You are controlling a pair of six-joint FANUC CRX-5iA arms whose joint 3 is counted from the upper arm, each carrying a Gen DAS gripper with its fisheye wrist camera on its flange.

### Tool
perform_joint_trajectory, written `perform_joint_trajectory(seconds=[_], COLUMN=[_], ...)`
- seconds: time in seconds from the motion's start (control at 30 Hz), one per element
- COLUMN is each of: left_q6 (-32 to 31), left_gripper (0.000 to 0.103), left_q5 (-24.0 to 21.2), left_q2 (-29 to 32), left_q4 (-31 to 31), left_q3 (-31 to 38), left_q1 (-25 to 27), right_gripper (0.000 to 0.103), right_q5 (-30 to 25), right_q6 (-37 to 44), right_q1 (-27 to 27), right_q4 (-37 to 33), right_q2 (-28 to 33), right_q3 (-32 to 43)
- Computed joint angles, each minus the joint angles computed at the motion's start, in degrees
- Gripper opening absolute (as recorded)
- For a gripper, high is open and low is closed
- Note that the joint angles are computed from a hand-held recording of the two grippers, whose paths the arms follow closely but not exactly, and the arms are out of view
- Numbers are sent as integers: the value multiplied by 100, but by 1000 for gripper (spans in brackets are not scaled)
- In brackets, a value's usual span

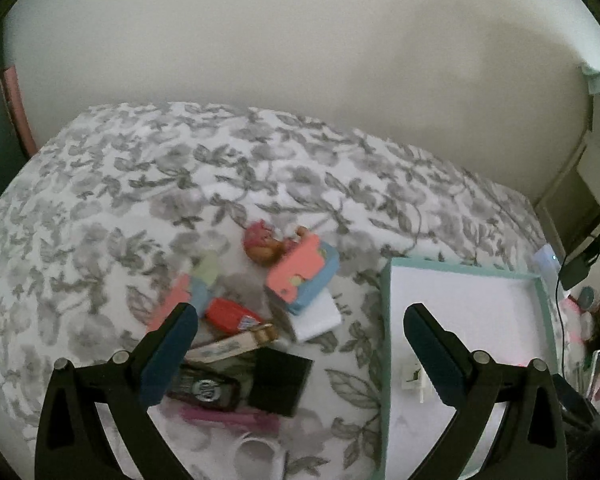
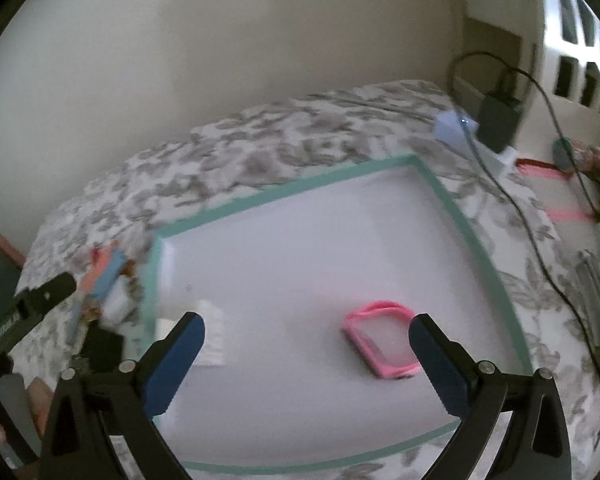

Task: Organize rigid objects
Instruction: 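Move both tools back over the pile toward the white-strap watch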

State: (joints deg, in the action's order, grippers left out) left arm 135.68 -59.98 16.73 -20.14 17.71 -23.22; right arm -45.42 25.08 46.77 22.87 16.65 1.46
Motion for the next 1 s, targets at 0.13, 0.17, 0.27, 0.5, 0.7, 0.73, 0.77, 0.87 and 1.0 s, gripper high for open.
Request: perform_joint_trajectory(seconds=[0.13,0.17,0.27,0.5,0.7,0.73,0.77,0.87,1.0], left_q6=[-179,-221,-255,244,401,426,443,465,421], left_gripper=[103,103,103,103,103,103,103,103,103], left_q5=[-413,-542,-1059,-1458,-1295,-1255,-1226,-1211,-1227], left_q2=[-143,-160,-194,-555,-803,-846,-875,-925,-920], left_q4=[-170,-203,-212,-4,508,593,658,882,1077], left_q3=[111,155,286,-275,-995,-1113,-1209,-1465,-1638], left_q1=[-62,-73,-19,309,738,818,883,1064,1252], right_gripper=[103,103,103,103,103,103,103,103,103], right_q5=[189,236,309,-92,-554,-627,-719,-971,-1231], right_q6=[94,132,545,1896,2693,2827,2924,3125,3269], right_q1=[193,235,371,702,929,947,962,982,1002], right_q4=[156,130,-157,-914,-1389,-1453,-1518,-1715,-1869], right_q2=[63,77,153,617,1032,1103,1174,1358,1547], right_q3=[168,217,460,1267,1854,1936,2028,2260,2492])
